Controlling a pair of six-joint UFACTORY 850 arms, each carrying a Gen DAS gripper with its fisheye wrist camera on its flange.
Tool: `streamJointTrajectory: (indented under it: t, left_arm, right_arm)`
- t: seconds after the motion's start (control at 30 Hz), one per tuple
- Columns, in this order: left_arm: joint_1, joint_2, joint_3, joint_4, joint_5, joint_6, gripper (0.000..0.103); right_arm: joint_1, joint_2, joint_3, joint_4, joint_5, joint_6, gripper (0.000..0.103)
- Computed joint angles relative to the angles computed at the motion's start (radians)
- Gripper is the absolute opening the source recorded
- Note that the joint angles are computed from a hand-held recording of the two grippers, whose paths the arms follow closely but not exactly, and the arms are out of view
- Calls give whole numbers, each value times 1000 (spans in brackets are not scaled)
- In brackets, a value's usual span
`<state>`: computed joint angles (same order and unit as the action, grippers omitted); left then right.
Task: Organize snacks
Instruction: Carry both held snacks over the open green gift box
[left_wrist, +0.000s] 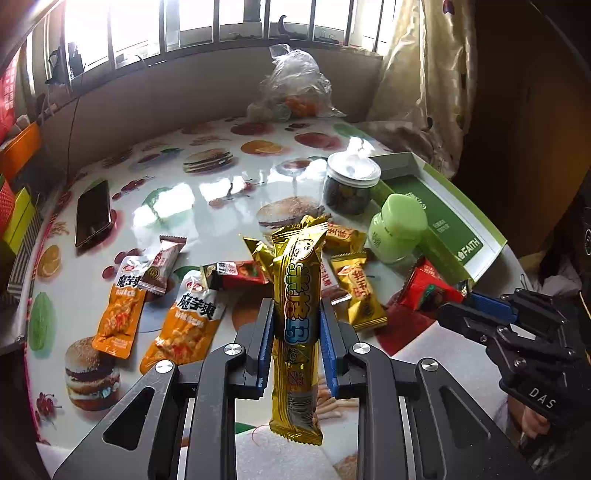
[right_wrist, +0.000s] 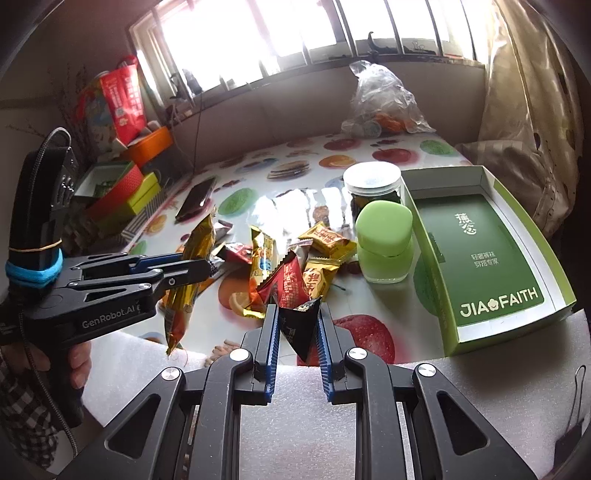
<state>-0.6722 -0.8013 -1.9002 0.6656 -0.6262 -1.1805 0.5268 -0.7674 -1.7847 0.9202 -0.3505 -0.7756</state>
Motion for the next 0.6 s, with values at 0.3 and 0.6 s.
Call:
streamJointTrajectory:
  t: [0.3, 0.6]
  left_arm:
    - [-7, -51, -120, -25, 14, 38, 24]
    - [-6, -143, -298, -109, 2, 143, 24]
  right_arm:
    - [-31, 24, 14, 60, 28, -31, 18]
    - [-63, 32, 13, 66, 57, -12, 18]
